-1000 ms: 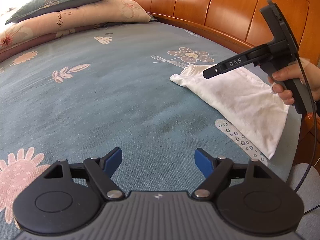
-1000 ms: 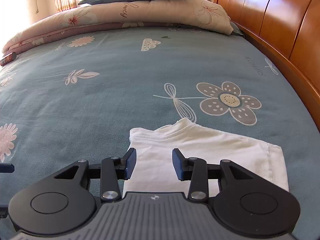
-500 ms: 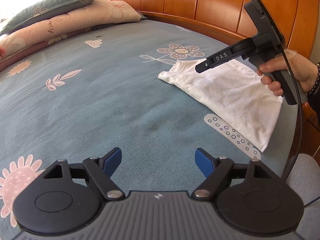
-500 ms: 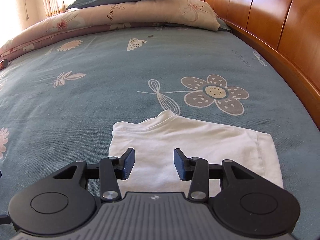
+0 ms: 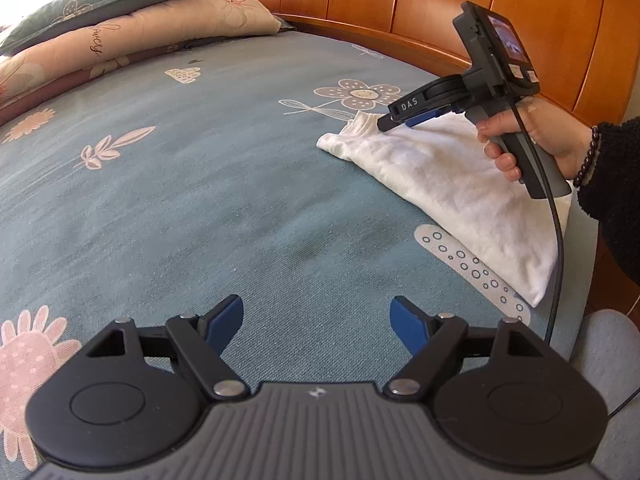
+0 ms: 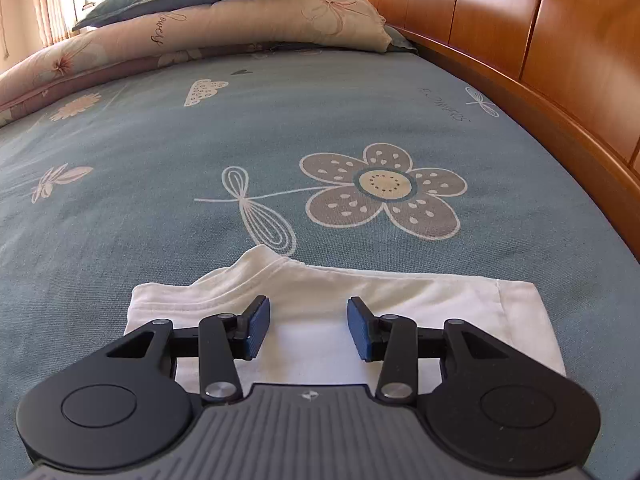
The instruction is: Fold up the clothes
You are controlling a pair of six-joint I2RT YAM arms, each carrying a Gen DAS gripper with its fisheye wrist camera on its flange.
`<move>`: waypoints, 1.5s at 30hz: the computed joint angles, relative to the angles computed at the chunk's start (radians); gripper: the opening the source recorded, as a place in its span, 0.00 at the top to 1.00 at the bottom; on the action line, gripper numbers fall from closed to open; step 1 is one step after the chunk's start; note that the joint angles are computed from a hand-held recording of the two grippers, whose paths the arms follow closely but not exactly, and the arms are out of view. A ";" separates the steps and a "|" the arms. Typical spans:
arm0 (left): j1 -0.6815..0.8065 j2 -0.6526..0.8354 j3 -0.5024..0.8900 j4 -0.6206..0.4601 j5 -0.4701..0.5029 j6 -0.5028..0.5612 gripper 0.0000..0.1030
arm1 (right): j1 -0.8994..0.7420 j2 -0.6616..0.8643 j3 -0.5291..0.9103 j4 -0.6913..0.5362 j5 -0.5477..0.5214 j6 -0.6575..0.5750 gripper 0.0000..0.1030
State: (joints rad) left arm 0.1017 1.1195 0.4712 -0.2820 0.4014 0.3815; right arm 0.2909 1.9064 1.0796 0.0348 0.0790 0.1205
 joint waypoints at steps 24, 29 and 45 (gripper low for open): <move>0.019 -0.569 -0.045 -0.192 -0.007 -0.071 0.09 | 0.170 -0.774 -0.121 -0.418 0.074 -0.054 0.00; -0.095 -0.743 -0.049 -0.319 -0.119 -0.096 0.09 | 0.351 -0.955 -0.218 -0.515 0.259 0.069 0.00; -0.556 -0.884 -0.070 -0.441 -0.546 -0.436 0.01 | 0.919 -0.933 -0.548 -0.853 0.646 1.060 0.00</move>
State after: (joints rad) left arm -0.4547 0.2353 0.4012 -0.7232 -0.1443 -0.0543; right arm 1.2102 0.9729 0.5312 -0.8187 0.7255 1.1801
